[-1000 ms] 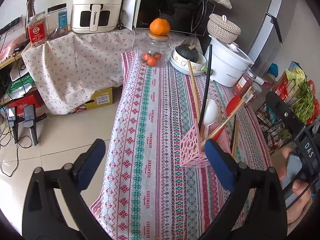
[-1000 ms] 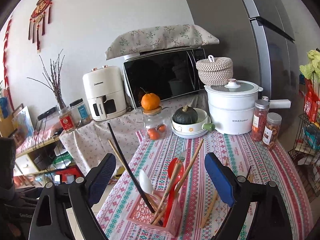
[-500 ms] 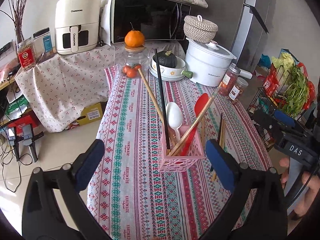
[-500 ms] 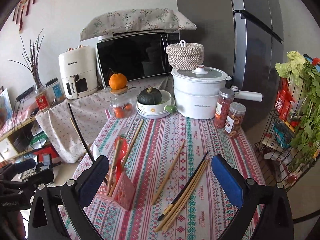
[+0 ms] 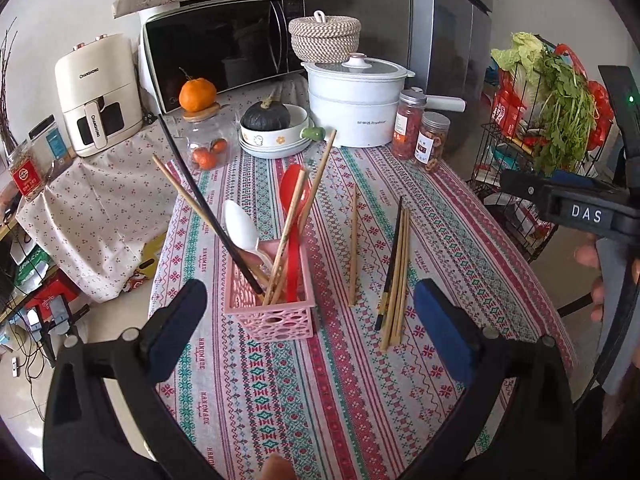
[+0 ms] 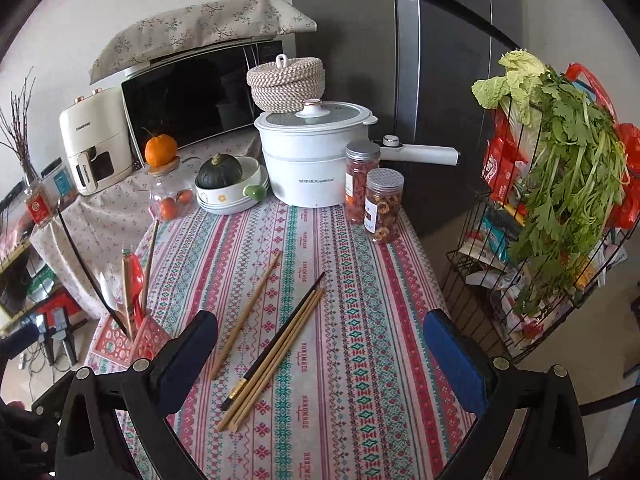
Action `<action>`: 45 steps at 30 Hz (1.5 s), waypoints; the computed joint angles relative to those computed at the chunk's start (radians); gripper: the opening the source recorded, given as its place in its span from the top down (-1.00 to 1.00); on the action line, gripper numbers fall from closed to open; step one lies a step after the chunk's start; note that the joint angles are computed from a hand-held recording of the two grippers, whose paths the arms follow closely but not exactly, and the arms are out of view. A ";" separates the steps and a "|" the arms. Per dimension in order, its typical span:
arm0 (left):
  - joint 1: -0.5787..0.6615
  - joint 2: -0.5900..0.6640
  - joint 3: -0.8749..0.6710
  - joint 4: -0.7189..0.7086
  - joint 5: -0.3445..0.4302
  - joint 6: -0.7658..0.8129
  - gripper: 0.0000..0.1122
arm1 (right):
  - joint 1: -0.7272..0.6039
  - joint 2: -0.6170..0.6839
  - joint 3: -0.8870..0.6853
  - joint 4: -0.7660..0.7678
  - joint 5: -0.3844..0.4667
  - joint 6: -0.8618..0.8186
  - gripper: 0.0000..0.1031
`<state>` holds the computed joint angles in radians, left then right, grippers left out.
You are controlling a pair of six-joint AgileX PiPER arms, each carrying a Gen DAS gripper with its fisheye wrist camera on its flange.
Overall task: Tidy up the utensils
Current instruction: 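Move both grippers from the basket back over the remaining chopsticks, then grasp a wooden chopstick with the left gripper and lift it upright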
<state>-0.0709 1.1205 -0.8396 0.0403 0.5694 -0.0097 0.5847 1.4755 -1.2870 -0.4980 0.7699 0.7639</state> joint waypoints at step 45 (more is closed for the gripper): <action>-0.171 1.167 -1.127 0.139 0.385 -0.299 0.13 | -0.341 0.295 -0.187 0.312 0.144 -0.392 -1.00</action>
